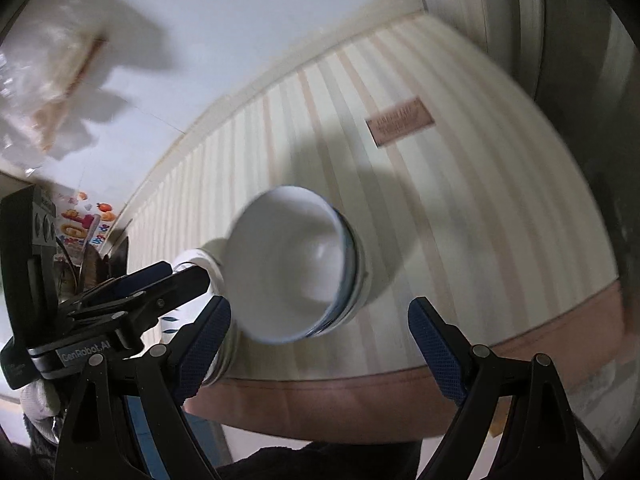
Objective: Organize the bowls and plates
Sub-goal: 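Grasp the rim of the three-bowl stack with both grippers and lift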
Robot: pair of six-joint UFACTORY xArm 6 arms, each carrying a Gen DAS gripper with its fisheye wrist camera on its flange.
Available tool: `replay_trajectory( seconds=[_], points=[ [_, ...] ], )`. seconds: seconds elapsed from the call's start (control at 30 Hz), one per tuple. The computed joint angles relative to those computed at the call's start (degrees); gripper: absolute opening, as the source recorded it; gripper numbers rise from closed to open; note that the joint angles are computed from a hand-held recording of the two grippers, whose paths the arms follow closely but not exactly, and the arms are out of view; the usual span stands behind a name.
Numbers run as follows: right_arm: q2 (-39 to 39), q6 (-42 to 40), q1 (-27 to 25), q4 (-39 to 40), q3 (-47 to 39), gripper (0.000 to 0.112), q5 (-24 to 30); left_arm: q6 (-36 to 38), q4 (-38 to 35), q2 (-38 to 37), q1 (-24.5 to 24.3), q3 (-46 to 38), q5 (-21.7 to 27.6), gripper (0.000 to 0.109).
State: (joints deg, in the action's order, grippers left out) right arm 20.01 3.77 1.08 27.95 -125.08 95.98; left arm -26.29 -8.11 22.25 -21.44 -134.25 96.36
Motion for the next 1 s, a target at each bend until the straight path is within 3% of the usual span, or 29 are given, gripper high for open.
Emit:
replay_trajectory(
  seconds=[0.2, 0.3, 0.37, 0.5, 1.0],
  points=[
    [5.07, -0.24, 0.14, 1.32, -0.14, 0.087, 0.28, 0.16, -7.46, 4.75, 2.17, -0.77, 0.21, 0.067],
    [7.53, -0.53, 0.06, 2.57, -0.72, 0.077, 1.1, 0.12, -10.95, 6.48, 3.08, -0.58, 0.22, 0.056],
    [8.59, -0.46, 0.02, 3.27, -1.05, 0.064, 1.56, 0.16, -13.38, 6.91, 3.67, 0.47, -0.27, 0.045],
    [12.07, 0.19, 0.06, 5.17, -4.1, 0.049, 3.03, 0.35, -15.67, 5.45, 4.46, 4.01, -3.09, 0.044],
    [17.89, 6.11, 0.39, 5.29, -13.95, 0.049, 7.35, -2.18, -15.5, 6.17, 4.66, 2.92, -2.67, 0.042]
  ],
)
